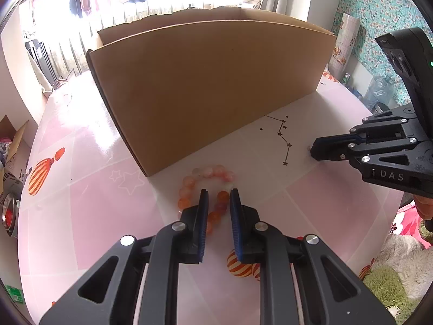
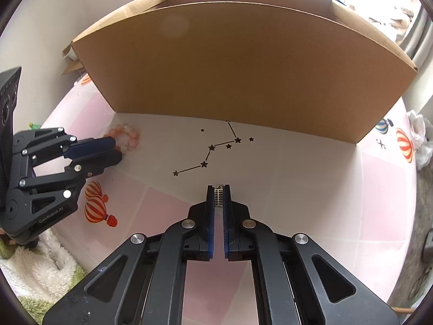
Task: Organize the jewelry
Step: 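Grasp the orange-pink bracelet with the left tool while the right tool grasps the spring charm, then lift the bracelet with the left tool while the right tool carries the spring charm over the box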
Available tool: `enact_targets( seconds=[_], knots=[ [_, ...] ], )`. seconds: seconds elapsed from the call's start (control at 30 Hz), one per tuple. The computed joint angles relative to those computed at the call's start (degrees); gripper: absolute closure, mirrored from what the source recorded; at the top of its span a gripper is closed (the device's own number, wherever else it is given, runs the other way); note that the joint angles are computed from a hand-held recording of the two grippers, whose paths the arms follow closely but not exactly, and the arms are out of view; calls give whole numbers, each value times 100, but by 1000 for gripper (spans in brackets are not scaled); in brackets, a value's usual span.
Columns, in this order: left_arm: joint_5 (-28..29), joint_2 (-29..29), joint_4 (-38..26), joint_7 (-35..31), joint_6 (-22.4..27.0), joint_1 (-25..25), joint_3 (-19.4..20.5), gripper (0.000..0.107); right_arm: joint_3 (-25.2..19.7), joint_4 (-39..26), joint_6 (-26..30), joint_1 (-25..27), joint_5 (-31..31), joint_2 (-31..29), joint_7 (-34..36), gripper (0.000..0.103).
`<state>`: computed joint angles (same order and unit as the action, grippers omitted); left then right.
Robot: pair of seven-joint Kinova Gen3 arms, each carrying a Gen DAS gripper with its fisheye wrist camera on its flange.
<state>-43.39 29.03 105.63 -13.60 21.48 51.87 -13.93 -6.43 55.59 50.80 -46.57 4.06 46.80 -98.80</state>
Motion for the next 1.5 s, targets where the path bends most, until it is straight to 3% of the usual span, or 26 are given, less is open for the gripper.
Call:
enact_targets(
  seconds=[0.5,0.73,0.8,0.97,1.13,1.33,1.5],
  knots=[
    [-43,-2,-16,-45,68,-3,52,92,-221,247,-342,626,-518,-187,185,101],
    [-204,97,-135,72,208,53,39,92,-250,521,-739,577,-598,-230,37,101],
    [-259,116,-157,101,241,65,49,98,-264,586,-830,609,-624,-247,49,101],
    [-465,55,-129,304,262,163,-16,98,-364,894,-1042,772,-787,-515,47,101],
    [-1046,-308,154,1027,-134,362,-337,99,-514,1095,-1340,999,-1033,-701,124,101],
    [-1765,-849,490,1792,-1146,550,-916,99,-747,1311,-1936,1268,-1333,-860,347,101],
    [-1745,-1056,478,1542,-1901,765,-1440,99,-993,1115,-2117,1566,-1577,-901,770,101]
  ],
)
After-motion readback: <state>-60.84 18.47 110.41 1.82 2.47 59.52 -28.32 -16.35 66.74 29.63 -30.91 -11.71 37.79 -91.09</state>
